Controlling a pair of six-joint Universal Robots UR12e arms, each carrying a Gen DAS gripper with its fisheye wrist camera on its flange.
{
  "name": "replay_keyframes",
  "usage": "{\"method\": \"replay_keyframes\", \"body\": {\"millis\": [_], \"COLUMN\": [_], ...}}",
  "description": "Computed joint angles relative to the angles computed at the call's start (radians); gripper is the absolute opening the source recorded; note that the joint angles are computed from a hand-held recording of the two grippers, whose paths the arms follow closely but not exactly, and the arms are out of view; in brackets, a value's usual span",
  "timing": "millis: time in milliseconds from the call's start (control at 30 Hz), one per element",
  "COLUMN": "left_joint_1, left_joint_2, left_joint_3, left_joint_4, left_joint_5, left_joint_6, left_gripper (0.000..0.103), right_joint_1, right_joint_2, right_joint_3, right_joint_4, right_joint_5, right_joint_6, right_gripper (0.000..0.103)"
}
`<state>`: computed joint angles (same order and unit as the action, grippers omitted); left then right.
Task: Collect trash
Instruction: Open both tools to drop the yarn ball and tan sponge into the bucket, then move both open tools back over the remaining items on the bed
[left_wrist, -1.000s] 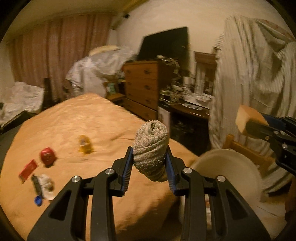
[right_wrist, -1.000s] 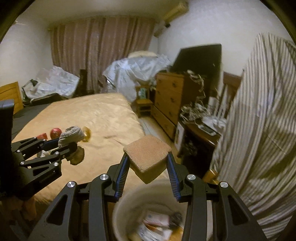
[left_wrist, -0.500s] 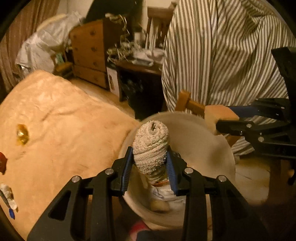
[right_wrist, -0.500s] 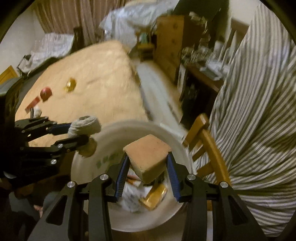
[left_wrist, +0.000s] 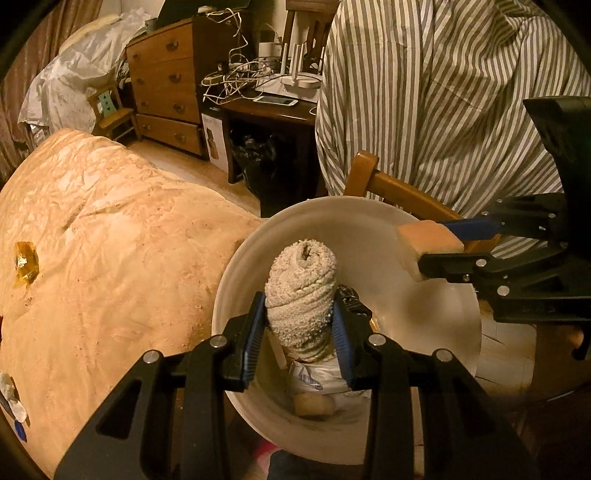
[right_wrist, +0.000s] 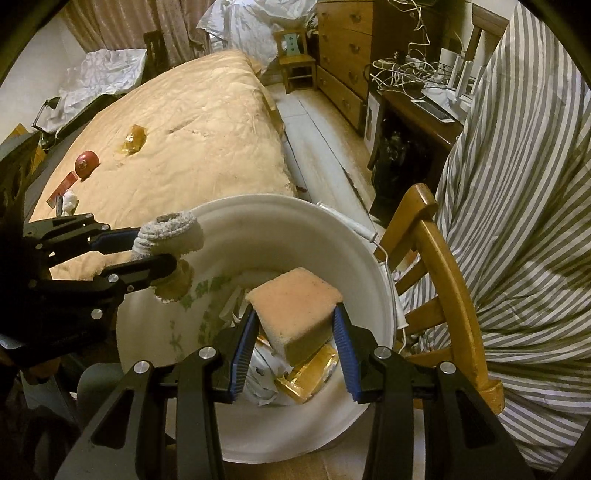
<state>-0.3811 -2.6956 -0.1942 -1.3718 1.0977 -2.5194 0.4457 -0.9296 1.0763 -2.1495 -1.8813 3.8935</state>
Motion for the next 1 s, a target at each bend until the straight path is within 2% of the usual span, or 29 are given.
{"method": "replay_keyframes", "body": {"millis": [67,100,133,200,233,300,433,500,633,800,900,967,1000], "left_joint_1": [-0.001,-0.002,-0.002,-0.002,-0.001,0.002,0.005,0.007,0.017,0.048,0.070,0.091,0.098], "left_joint_2": [0.000,0.004,0.007,0.020,0.033,0.022,0.026,0.035,0.085,0.142,0.158,0.165,0.170], "left_joint_3": [0.000,-0.007,-0.015,-0.046,-0.076,-0.052,-0.058,-0.077,-0.175,-0.293,-0.333,-0.353,-0.363], "left_joint_4": [0.000,0.007,0.013,0.045,0.077,0.055,0.067,0.084,0.160,0.271,0.321,0.340,0.350], "left_joint_5": [0.002,0.003,0.004,0.007,0.009,0.008,0.009,0.009,0.006,0.015,0.035,0.047,0.053], "left_joint_6": [-0.001,0.002,0.001,-0.010,-0.021,-0.030,-0.043,-0.047,-0.052,-0.076,-0.109,-0.142,-0.152], "left_gripper": [0.035,0.038,0.043,0.068,0.069,0.069,0.069,0.069,0.069,0.069,0.069,0.069,0.069], "right_joint_1": [-0.001,0.000,0.001,0.001,0.001,0.002,0.006,0.010,0.027,0.074,0.107,0.125,0.133], "right_joint_2": [0.000,-0.001,0.000,-0.004,-0.007,-0.014,-0.026,-0.029,-0.021,0.034,0.087,0.127,0.150], "right_joint_3": [0.002,0.002,0.002,0.009,0.015,0.025,0.041,0.045,0.029,-0.058,-0.136,-0.196,-0.230], "right_joint_4": [-0.007,-0.008,-0.009,-0.023,-0.033,-0.047,-0.068,-0.080,-0.108,-0.173,-0.227,-0.259,-0.278], "right_joint_5": [0.001,0.000,-0.001,-0.006,-0.007,-0.013,-0.025,-0.035,-0.065,-0.163,-0.232,-0.260,-0.269], "right_joint_6": [-0.003,-0.002,-0.002,0.004,0.007,0.012,0.024,0.028,0.005,-0.091,-0.164,-0.219,-0.243], "right_gripper": [0.043,0.043,0.043,0.051,0.054,0.054,0.054,0.054,0.054,0.057,0.065,0.075,0.077]}}
